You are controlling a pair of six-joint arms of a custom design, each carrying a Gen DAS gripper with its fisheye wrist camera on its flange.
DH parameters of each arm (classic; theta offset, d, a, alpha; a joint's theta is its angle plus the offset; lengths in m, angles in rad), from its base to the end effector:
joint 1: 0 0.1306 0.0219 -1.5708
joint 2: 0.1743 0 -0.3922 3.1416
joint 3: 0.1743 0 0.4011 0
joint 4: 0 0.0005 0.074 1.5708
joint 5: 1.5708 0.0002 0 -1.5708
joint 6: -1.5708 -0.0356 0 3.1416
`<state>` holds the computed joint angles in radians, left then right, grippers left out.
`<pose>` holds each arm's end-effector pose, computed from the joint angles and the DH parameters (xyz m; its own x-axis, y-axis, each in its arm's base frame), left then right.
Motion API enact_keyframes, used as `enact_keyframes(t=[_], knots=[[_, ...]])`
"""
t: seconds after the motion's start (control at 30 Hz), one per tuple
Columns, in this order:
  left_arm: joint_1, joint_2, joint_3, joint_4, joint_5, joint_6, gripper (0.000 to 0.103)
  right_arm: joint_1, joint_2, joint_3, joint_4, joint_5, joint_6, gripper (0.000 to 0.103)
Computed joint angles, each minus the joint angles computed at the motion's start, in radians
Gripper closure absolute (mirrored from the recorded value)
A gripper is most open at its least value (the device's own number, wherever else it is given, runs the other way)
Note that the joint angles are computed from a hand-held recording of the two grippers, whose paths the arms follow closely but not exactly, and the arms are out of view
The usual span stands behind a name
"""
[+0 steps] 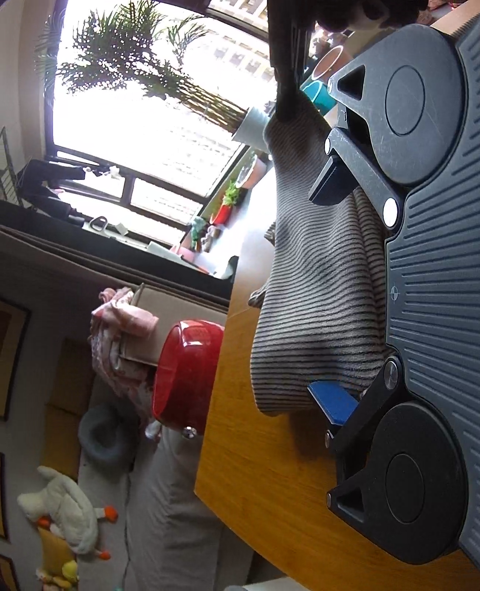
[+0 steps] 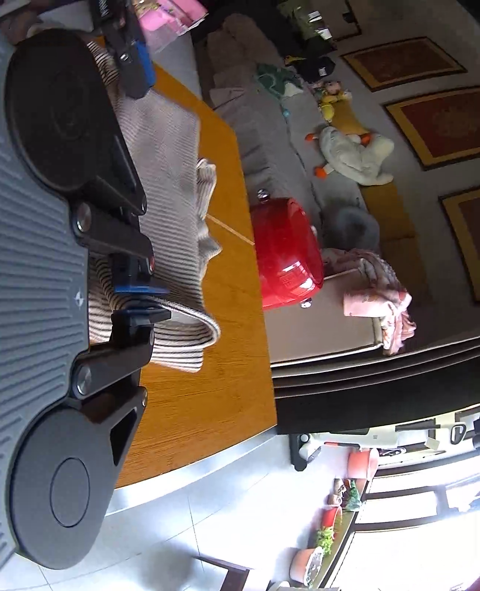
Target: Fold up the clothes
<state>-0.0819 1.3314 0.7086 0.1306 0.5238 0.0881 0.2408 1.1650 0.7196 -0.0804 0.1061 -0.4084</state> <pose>0.4116 -0.0522 0.2383 -0.5140 -0.0342 -0.8571 0.4668 0.8271 -0.3130 0.3782 0.0885 0.2845 -0.5062 0.2823 -0.8149 0.0576 0.9538 0.2947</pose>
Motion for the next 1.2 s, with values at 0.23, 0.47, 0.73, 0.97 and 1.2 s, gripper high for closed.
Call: enact_keyframes(t=[0.23, 0.47, 0.73, 0.97, 1.2], knots=[[0.018, 0.015, 0.012, -0.018, 0.026, 0.042, 0.000, -0.021, -0.007, -0.006, -0.083, -0.038, -0.130, 0.096], [0.027, 0.031, 0.030, -0.044, 0.040, 0.066, 0.000, 0.005, 0.013, 0.000, -0.115, 0.081, -0.093, 0.080], [0.035, 0.048, 0.048, -0.077, 0.040, 0.107, 0.000, 0.059, -0.027, -0.003, 0.040, 0.079, -0.006, 0.050], [0.040, 0.033, 0.039, -0.060, 0.040, 0.113, 0.000, 0.050, 0.116, 0.011, 0.067, 0.008, -0.068, 0.040], [0.002, 0.007, 0.060, -0.066, 0.089, 0.025, 0.000, 0.054, 0.111, -0.036, 0.168, 0.005, -0.074, 0.036]])
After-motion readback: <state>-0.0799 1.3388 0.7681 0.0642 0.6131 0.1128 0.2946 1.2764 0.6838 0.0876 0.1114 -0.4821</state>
